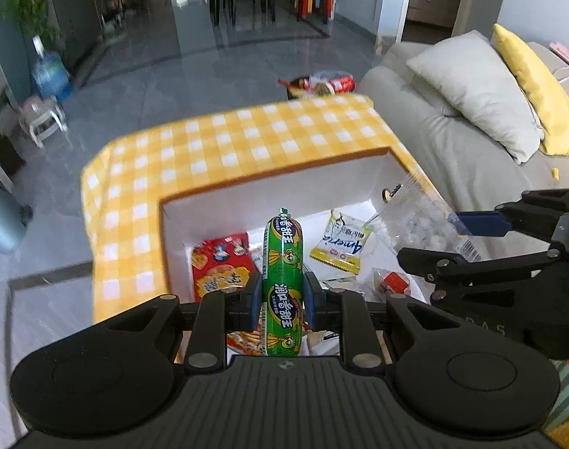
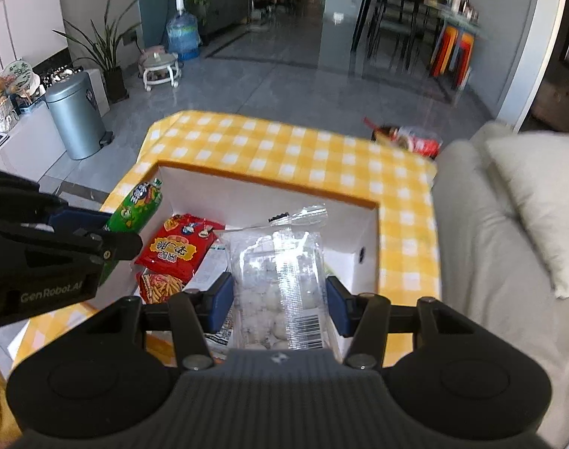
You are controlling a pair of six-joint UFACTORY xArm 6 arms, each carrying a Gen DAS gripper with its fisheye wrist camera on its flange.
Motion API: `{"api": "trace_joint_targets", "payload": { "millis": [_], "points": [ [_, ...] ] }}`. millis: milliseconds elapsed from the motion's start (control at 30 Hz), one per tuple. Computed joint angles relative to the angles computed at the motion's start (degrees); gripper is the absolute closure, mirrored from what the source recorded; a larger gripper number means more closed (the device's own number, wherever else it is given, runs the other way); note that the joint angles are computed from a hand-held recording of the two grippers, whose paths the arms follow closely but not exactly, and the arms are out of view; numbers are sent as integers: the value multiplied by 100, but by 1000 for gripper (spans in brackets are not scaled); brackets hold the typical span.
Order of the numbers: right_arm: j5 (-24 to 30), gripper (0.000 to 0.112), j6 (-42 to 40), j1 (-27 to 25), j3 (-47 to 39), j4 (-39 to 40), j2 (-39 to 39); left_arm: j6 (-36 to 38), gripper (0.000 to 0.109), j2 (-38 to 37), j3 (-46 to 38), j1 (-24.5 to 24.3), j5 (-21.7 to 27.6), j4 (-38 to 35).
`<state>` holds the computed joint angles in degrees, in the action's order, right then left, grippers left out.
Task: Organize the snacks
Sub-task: 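Lower both snacks into the box and open both tools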
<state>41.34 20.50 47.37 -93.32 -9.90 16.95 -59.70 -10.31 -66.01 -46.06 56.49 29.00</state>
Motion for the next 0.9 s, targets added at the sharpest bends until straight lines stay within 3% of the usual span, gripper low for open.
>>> {"api": "trace_joint_targets", "payload": {
  "millis": [267,600,900],
  "points": [
    [541,62,-453,-179,-1120,643,1184,616,84,378,296,608,-824,-914],
    [1206,62,-814,-163,-2377,629,2270,1010,84,1024,-44,803,-543,-1372],
    [1491,60,-929,-121,-2817,502,2681,1035,84,1226,-100,884,-448,-1494]
  ]
}}
